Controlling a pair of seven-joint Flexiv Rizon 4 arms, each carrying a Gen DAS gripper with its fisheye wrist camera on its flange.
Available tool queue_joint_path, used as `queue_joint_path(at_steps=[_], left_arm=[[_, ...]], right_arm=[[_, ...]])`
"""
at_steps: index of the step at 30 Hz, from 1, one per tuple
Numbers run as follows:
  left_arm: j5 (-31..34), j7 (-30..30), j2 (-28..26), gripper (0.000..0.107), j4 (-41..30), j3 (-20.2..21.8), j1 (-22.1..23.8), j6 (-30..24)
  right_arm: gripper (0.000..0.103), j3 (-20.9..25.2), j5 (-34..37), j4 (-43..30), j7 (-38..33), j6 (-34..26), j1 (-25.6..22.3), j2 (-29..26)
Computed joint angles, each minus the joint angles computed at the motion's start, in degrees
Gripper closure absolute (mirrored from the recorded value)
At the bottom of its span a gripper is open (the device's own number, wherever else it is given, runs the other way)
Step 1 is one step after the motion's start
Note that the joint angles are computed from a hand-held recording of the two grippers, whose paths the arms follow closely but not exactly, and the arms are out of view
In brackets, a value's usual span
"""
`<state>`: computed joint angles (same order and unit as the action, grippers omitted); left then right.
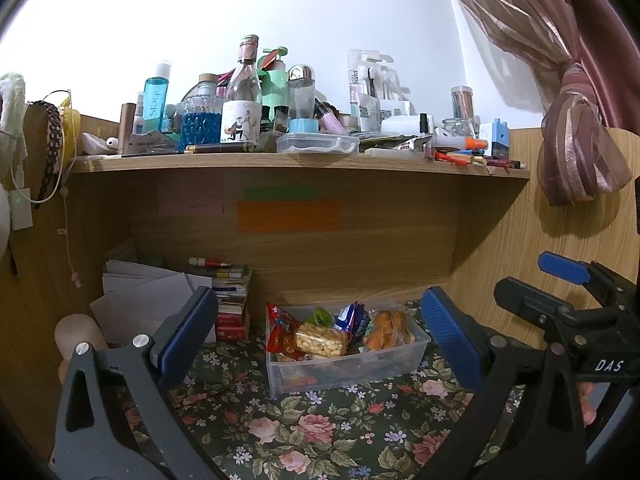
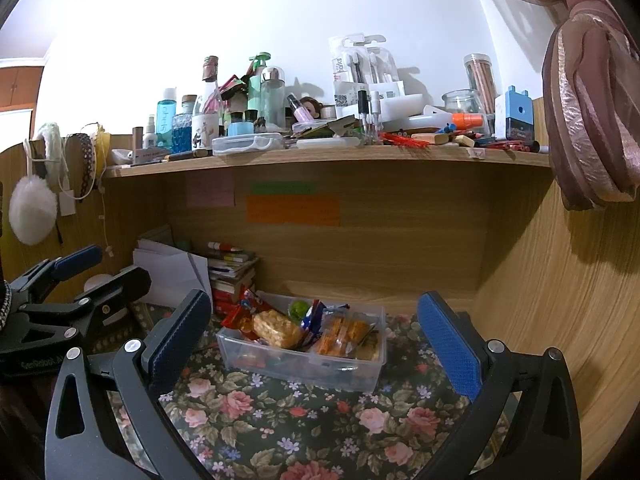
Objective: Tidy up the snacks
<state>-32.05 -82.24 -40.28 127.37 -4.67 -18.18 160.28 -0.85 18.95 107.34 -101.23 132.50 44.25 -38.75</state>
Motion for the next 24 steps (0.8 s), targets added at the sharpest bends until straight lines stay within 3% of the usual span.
queue_joint_path(at_steps=[24], left_arm=[[1.15, -0.11, -0.22, 0.004, -0.13, 0.22, 0.54, -0.45]], right_arm=[[0.0, 0.07, -1.41, -0.61, 0.92, -0.93, -0.99, -0.42]])
